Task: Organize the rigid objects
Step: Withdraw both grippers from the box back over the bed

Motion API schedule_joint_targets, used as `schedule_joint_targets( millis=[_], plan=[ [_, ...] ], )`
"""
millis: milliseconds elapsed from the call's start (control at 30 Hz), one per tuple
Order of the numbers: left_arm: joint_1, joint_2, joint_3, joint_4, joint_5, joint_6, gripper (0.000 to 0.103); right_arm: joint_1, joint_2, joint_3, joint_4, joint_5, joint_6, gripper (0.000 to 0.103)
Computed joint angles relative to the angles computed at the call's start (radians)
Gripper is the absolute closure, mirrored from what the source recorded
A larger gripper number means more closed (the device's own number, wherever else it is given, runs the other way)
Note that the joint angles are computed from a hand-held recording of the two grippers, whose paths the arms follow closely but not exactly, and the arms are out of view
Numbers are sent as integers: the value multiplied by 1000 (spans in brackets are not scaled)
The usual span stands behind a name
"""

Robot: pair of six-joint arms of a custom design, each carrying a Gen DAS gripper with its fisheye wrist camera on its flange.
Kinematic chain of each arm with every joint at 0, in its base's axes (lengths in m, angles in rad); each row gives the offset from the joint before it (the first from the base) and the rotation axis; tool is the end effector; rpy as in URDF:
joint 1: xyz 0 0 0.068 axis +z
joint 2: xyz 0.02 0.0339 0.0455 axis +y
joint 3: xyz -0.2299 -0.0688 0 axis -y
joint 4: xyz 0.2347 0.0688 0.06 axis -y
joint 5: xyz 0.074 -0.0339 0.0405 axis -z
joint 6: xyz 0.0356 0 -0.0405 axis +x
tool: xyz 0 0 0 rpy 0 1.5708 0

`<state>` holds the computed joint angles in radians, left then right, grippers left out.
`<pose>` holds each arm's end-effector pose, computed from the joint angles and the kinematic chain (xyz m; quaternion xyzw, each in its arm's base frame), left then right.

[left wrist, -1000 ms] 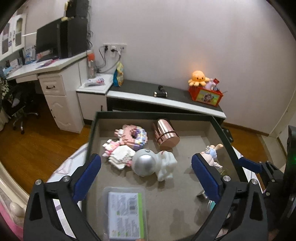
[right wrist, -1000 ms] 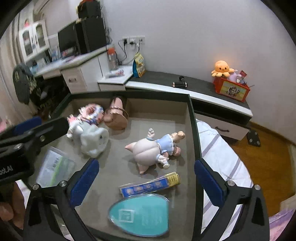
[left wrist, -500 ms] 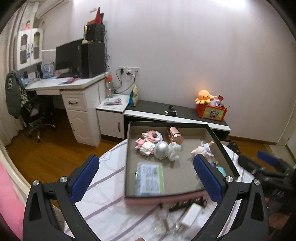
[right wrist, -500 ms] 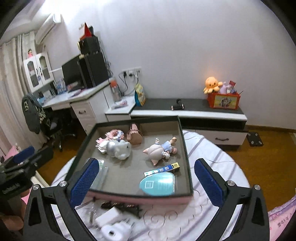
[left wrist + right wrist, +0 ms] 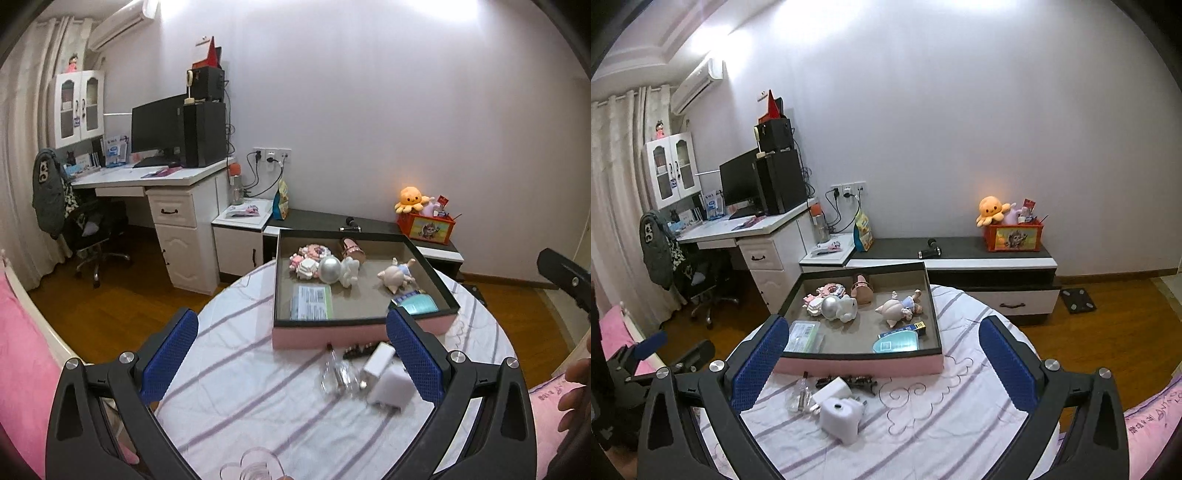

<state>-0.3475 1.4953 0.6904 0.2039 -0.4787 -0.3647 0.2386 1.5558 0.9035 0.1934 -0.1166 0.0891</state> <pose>0.2836 -0.0853 0.1555 -0.1179 0.8585 0.0387 0.4975 0.3270 0.0838 0.2001 -0.0940 0.8433 0.1348 0.5117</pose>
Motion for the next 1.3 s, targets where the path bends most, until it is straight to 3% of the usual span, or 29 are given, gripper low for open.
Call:
schedule_joint_targets(
  millis=[233, 533, 1300],
  plan=[
    [-88, -136, -93, -49, -66, -49, 0, 13, -164, -136, -1, 19, -15, 0],
    [-186, -266, -140, -119, -135, -86, 0, 17, -264, -205, -23, 21, -15, 0],
    [-222, -304, -136, -172, -164, -120, 0, 22, -302, -217, -66, 19, -15, 0]
  ],
)
